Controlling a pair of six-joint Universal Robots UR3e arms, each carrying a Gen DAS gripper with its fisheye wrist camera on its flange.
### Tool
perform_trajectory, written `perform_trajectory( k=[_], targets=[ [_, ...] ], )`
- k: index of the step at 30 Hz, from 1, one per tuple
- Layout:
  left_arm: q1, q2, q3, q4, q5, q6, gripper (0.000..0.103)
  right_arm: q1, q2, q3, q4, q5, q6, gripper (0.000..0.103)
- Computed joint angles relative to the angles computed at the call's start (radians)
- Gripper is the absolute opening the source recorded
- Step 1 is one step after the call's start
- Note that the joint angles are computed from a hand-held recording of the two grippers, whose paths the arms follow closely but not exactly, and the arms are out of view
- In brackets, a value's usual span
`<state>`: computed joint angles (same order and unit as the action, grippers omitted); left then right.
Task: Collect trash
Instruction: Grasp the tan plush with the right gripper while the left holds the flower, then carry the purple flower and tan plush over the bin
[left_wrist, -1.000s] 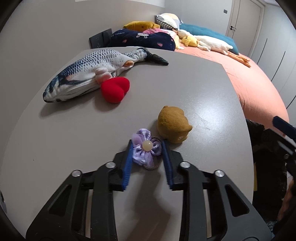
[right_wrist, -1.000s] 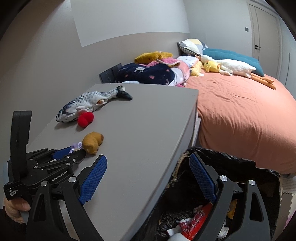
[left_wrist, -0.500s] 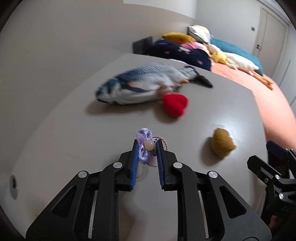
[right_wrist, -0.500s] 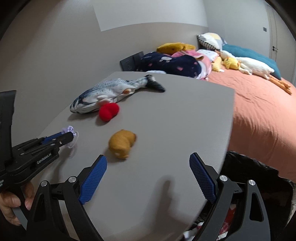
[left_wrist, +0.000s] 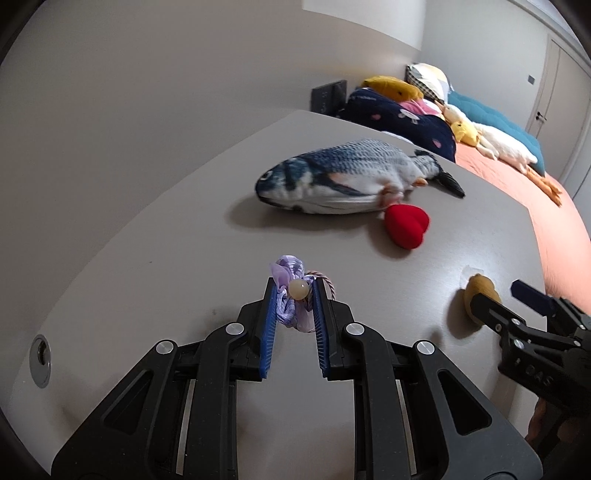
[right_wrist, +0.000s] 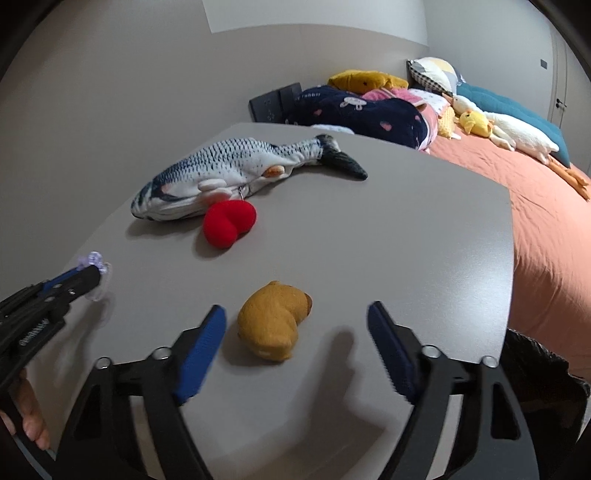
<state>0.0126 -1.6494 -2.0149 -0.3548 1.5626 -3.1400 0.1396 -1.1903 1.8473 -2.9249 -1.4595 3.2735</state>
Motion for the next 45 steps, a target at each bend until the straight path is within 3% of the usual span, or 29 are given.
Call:
perform_trajectory(
  k=[4, 6, 18, 22, 32, 40, 45],
  targets=[
    [0.016, 0.005, -0.006, -0.005, -0.005, -0.001, 0.018, -0.008, 0.025, -0.018, 0.007, 0.014, 0.002, 0.059],
    [0.016, 0.004, -0.006, -0.005, -0.005, 0.0, 0.018, 0.0, 0.029, -0.021, 0.007, -0.008, -0.008, 0.043],
    [-0.029, -0.015, 0.017, -0.012, 0.004, 0.008, 0.018, -0.071, -0.109, 0.14, -0.043, 0.034, -0.033, 0.043],
    [-0.052, -0.015, 0.024, -0.023, -0.032, 0.008, 0.018, -0.113, -0.186, 0.214, -0.057, 0.056, -0.05, 0.043],
    [-0.207, -0.012, 0.07, -0.06, 0.048, -0.031, 0.018, -0.266, -0.441, 0.43, -0.042, 0.139, -0.116, 0.043],
    [-0.326, 0.008, 0.092, -0.09, 0.099, -0.084, 0.018, -0.441, -0.736, 0.591, 0.094, 0.253, -0.21, 0.043],
    [-0.404, 0.007, 0.103, -0.1, 0.129, -0.117, 0.018, -0.584, -0.985, 0.662, 0.296, 0.344, -0.309, 0.043]
  ],
)
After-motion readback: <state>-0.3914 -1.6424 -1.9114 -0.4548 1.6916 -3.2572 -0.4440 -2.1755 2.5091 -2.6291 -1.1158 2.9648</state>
